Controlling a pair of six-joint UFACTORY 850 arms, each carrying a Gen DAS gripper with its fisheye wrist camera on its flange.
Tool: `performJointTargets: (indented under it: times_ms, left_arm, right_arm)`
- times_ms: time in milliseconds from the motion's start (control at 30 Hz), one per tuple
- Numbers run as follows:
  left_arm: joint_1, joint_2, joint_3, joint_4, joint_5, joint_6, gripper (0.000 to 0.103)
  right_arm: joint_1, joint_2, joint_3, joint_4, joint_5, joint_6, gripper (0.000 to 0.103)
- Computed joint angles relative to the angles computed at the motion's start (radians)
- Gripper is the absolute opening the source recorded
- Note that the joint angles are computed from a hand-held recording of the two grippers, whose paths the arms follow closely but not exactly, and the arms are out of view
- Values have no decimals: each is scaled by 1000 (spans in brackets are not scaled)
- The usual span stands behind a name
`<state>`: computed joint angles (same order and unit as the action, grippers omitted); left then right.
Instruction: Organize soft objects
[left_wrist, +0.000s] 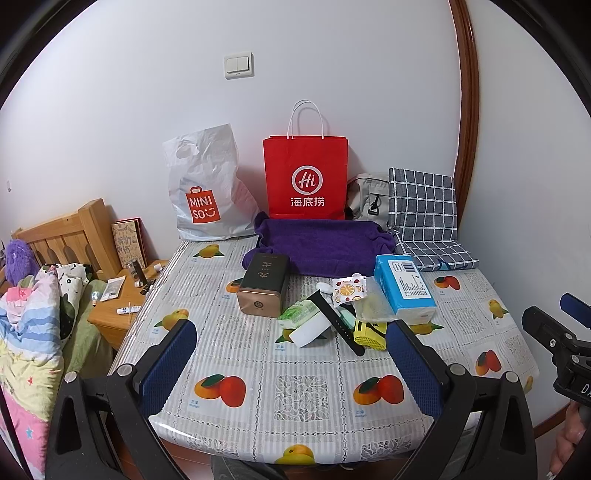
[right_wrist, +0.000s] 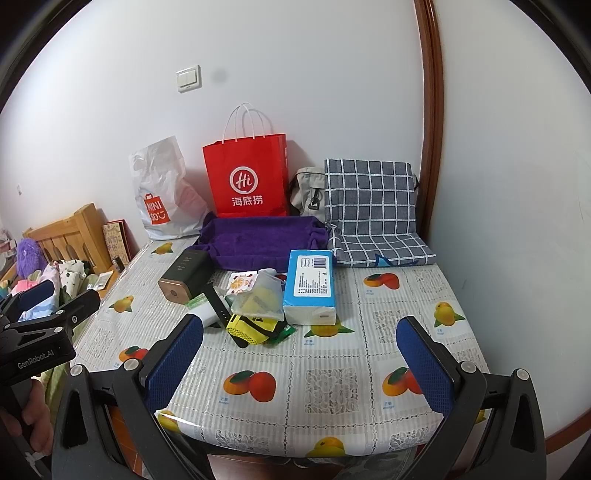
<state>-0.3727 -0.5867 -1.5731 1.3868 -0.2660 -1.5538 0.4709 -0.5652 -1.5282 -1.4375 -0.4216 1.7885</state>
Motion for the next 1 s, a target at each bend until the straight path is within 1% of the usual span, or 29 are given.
performJointTargets:
  times_ms: [333,433,567,667,867,933,1000]
  left_arm:
    - [0,-4,-4,1,5,3,103]
    - [0,-6,-8,-27,7,29,103]
    - [6,-27,-27,-102,11,107,103]
    - [19,-69,-71,-198,30,205,103]
    - [38,-149,-145,-394,24,398,103]
    - [48,-187,-183,-501,13,503,103]
    - [54,-221,-223,-619,1,613,103]
  right_arm:
    - [0,0,-2,-10,0,5,103]
    - [-5,-3,-6,-22,6,8,103]
    - [-11,-16,-13,-27,17,12,103]
    - [-21,-36,-27,-15,39,-1,103]
    - [-43,-118,-103,72,60,-86,103]
    - [-53,-155,-140,109,77,-131,103]
    - [-62,-193,-181,185,90,-210,103]
